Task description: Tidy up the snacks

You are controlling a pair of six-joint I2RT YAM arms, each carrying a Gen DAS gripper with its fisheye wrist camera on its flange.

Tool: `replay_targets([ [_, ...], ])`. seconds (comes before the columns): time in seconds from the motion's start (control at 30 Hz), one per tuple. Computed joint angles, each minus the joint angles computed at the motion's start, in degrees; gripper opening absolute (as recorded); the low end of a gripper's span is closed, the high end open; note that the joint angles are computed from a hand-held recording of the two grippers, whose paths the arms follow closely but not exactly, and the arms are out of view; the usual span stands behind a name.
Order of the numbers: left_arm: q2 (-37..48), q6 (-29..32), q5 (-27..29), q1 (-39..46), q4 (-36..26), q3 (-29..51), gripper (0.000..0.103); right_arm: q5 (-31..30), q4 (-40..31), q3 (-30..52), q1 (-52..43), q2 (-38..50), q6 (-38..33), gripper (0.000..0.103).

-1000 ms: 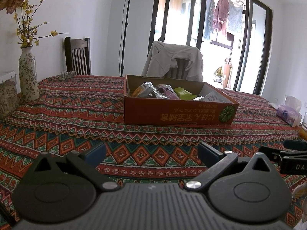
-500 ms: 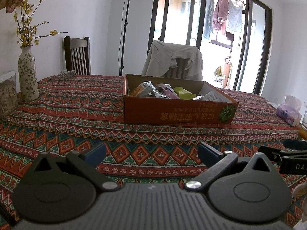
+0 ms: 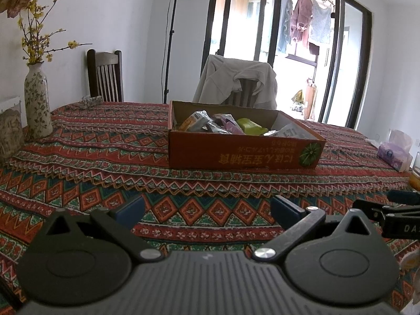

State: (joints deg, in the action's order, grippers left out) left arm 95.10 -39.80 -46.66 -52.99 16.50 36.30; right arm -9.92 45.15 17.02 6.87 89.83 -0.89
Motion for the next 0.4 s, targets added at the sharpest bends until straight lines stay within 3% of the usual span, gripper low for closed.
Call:
replay_targets([
  [0.4,-0.2,1.5,-0.6,-0.9,2.0,-0.7,0.103,0.1,0.7,0.0,0.1,1.1,0.0,0.103],
])
